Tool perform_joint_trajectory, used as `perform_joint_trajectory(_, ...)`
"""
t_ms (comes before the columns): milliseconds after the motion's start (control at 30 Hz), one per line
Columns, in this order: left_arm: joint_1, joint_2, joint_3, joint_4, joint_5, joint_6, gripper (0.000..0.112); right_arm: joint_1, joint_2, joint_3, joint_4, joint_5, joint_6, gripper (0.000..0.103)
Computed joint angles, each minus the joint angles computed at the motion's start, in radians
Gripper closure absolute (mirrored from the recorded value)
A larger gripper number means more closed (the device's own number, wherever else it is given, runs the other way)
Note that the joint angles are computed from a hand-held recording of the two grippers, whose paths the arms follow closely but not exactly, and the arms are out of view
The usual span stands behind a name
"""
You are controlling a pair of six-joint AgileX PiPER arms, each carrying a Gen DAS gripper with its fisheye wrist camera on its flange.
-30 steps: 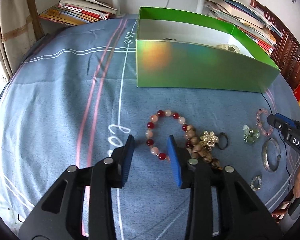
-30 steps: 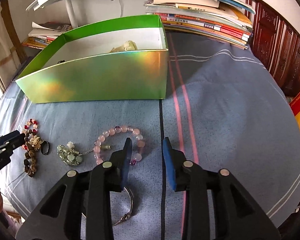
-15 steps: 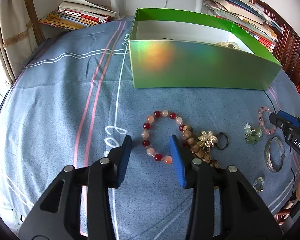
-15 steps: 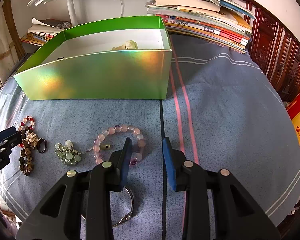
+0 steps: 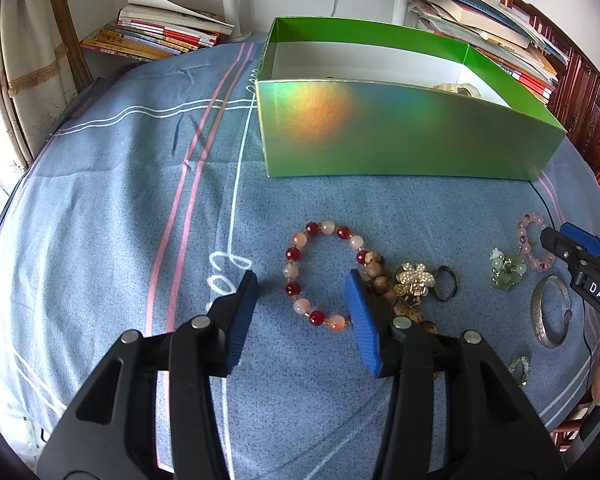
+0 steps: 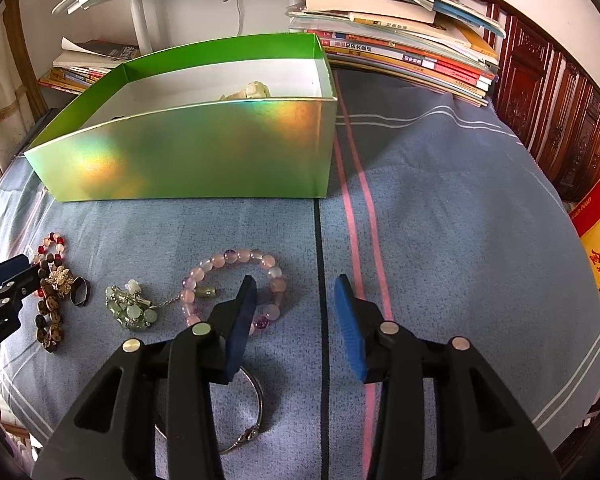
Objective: Organize jewelry
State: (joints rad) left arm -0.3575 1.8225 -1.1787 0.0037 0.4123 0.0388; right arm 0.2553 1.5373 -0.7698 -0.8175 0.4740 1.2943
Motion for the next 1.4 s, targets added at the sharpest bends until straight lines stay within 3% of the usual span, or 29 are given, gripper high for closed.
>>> perform_joint_trajectory(233,-0.005,-0.008,0.02,0.031,-0.025,-0.042,0.063,-0.009,-0.001,0.005,-0.006,-0.005,-0.002,0.056)
perform_joint_trajectory(1100,0.001,-0.008,0.035,0.021,-0.051,-0.027,0.058,0.001,0.005,0.003,-0.037,0.004,0.023,0.056)
perform_joint_trajectory(1300,-0.004,-0.015,0.044,0.009,-0.058,-0.007,0.065,0.022,0.008,-0.001,-0.049,0.009,0.027,0.067)
perform_joint_trajectory(1400,-0.008,-0.018,0.047,-0.014,-0.062,0.022,0.073,0.031,0.012,-0.005,-0.046,-0.001,0.017,0.081)
